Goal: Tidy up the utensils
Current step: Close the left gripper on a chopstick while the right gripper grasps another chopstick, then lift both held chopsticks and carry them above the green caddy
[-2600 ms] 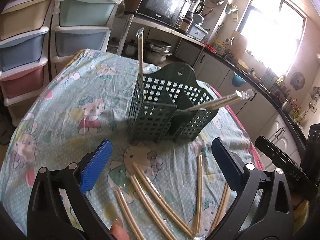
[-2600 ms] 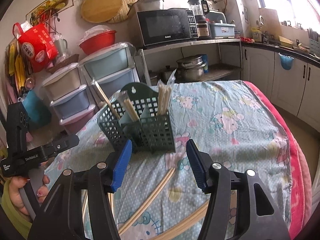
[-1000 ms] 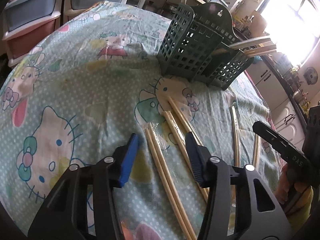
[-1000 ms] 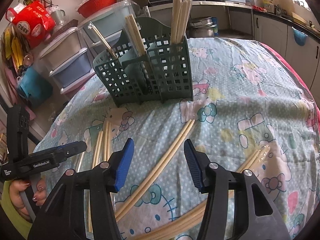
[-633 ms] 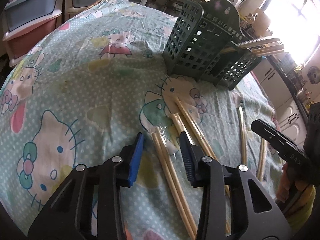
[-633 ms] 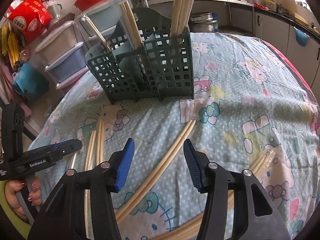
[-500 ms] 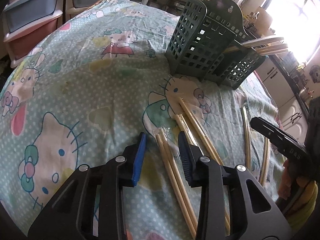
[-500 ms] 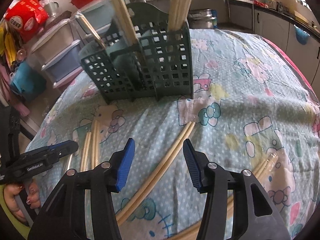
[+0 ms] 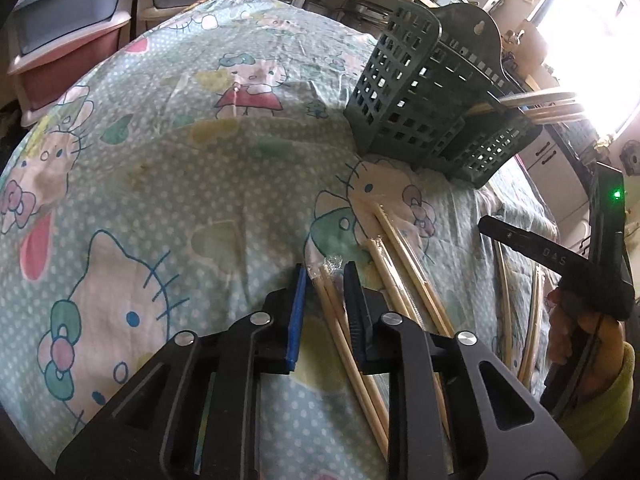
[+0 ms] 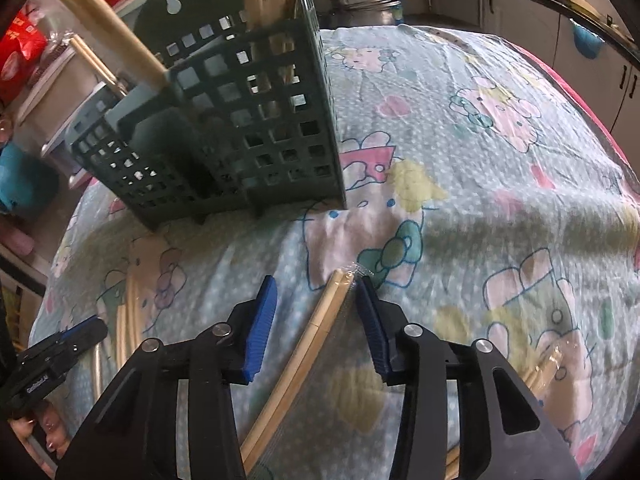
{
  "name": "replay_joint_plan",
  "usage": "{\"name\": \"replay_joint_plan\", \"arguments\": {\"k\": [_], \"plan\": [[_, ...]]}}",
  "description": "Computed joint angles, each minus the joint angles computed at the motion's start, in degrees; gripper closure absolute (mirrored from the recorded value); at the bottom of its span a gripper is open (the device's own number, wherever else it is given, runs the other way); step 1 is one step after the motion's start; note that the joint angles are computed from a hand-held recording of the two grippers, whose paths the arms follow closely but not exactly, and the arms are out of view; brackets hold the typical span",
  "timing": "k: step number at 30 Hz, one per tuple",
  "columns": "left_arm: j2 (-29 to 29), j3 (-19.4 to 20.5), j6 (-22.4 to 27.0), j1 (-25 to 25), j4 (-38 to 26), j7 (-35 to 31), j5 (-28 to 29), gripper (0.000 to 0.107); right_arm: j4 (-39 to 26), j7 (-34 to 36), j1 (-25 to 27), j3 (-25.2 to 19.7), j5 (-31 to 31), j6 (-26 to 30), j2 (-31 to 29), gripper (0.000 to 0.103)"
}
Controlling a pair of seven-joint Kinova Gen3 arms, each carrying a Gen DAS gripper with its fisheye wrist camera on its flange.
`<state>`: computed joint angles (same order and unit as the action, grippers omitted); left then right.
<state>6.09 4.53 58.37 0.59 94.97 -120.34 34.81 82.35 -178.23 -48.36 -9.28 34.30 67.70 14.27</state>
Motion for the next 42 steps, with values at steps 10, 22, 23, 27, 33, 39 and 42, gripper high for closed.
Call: {"name": "replay_joint_plan", "arguments": {"k": [10,22,23,27,33,39,42], "plan": [[0.3,-0.4,1.6,-1.3,-0.4,-0.8,2.1,0.097,5.8,-5.8,0.8,-0.5,1.7,-4.6,-3.7,0.092],[-3.8,-2.7,2.0,-3.5,0.1,-5.6,8.9,0.102,9.0,-13.3,-0.7,-6.7,12.7,-4.2,-9.8,0.094],[-4.0,-2.7,2.0,-3.4,-0.2,-5.8,9.2,0.103,8.7,-13.6,-1.1,-7.3,13.7,-3.4,-9.9,0.094],[-4.3,-2.7,2.2,-2.8,-1.9,-5.9,10.9,0.104,7.5,-14.4,-2.4,-9.0,17.5,-0.8,-10.2,0.095],[-5.2,-2.2,1.9,-1.4,-4.2,-7.4,13.9,0.105,5.5,-15.1,-5.3,-10.7,22.3,3.8,-10.1,0.096],[-5.6,-1.9,1.6,0.1,-6.0,-8.2,15.8,0.105,4.8,-16.0,-7.5,-11.7,25.5,7.0,-10.3,0.096],[-6.1,-1.8,1.5,0.6,-6.4,-8.9,16.7,0.105,4.7,-16.7,-8.2,-12.0,26.7,8.3,-10.4,0.096]]}}
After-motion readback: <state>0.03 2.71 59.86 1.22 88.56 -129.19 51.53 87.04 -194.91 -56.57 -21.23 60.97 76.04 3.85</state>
